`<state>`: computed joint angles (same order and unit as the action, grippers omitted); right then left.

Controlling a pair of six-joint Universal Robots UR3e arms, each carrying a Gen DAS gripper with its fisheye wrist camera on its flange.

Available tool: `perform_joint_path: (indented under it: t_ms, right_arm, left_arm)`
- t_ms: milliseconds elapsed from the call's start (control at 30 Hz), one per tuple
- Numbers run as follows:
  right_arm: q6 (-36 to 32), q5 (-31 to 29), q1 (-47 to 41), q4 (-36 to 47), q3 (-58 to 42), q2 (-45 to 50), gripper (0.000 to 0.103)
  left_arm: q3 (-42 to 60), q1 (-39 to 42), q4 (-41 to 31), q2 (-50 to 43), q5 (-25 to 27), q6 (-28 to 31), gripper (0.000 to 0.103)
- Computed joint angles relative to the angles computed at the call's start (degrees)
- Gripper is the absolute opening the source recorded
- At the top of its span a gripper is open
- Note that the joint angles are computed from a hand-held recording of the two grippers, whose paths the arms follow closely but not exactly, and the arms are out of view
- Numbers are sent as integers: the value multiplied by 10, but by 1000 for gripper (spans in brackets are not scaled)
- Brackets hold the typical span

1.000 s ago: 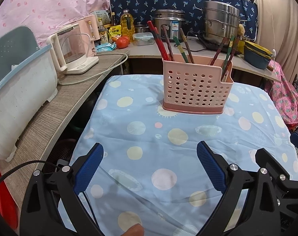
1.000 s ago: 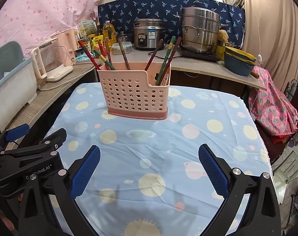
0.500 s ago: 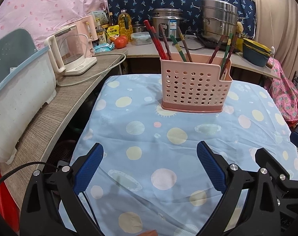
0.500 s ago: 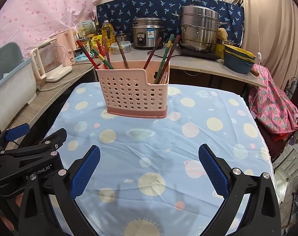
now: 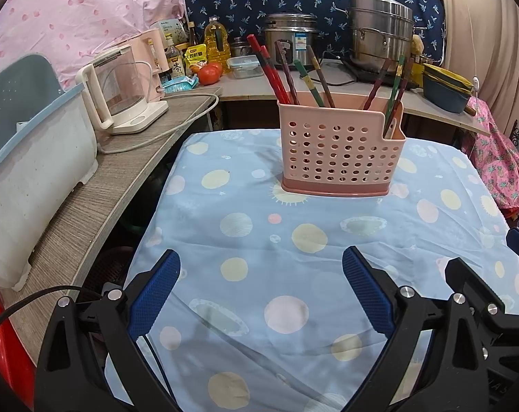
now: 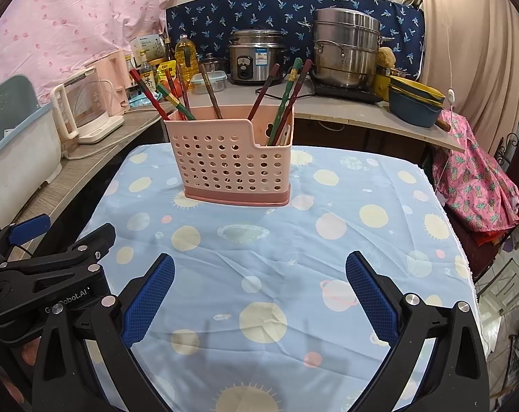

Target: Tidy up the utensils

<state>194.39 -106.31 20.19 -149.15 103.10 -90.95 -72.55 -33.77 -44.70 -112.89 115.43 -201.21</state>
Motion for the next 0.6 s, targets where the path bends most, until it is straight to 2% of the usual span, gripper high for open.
perform_joint_path:
  t_ms: [600]
  right_arm:
    - [-1,5,-5,-2,5,-2,96]
  left_arm:
    - [2,5,-2,-3,-5,-1,91]
